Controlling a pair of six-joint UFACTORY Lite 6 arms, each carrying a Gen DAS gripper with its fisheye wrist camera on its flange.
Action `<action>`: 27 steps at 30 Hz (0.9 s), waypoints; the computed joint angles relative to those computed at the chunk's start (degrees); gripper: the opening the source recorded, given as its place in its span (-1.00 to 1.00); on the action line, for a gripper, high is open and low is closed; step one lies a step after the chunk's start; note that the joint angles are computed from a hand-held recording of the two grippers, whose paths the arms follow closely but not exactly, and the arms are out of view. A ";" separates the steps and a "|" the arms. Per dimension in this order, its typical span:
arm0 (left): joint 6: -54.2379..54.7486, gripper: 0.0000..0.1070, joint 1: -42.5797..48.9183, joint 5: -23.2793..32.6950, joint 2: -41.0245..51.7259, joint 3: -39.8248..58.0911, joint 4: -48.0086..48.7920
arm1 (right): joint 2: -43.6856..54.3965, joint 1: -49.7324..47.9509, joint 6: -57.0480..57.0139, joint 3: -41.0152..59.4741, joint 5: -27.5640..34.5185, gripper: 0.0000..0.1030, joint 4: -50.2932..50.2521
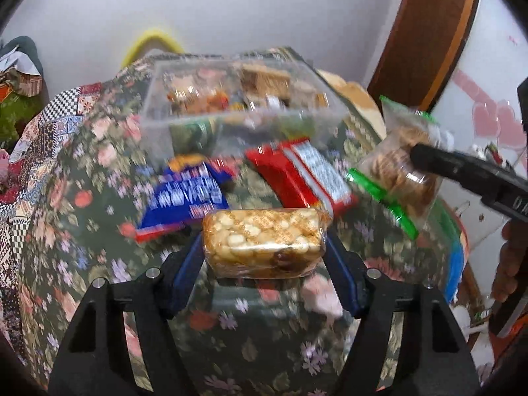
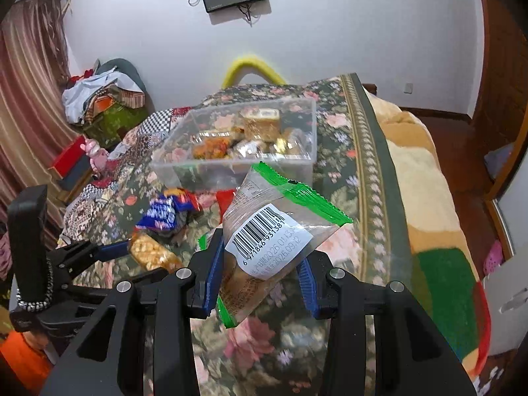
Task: Organize snacks
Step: 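Place the nut cake bag into the clear box while the right tool drops the cookie bag in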
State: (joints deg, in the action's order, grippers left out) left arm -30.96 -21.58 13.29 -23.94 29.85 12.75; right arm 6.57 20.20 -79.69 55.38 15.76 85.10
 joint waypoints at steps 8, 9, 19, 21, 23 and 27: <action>21.90 0.32 8.81 -1.41 4.20 9.23 -18.22 | 7.20 1.56 4.75 11.18 -0.97 -0.28 -4.01; 25.05 0.32 9.84 -1.42 5.08 10.39 -20.89 | 8.18 1.73 5.89 12.67 -1.10 -0.28 -5.07; 53.67 0.32 18.72 -2.10 20.04 24.66 -45.55 | 22.53 5.48 26.25 32.46 -3.01 -0.28 -25.32; 57.38 0.32 19.44 -2.68 23.52 27.19 -48.55 | 26.03 6.09 33.14 37.12 -2.60 -0.28 -32.38; 59.64 0.32 19.84 -3.02 26.54 29.40 -50.30 | 29.71 6.75 40.00 41.84 -2.16 -0.28 -39.31; 66.81 0.32 20.83 -3.04 32.32 33.35 -57.62 | 36.36 7.46 48.92 50.55 0.35 -0.28 -48.06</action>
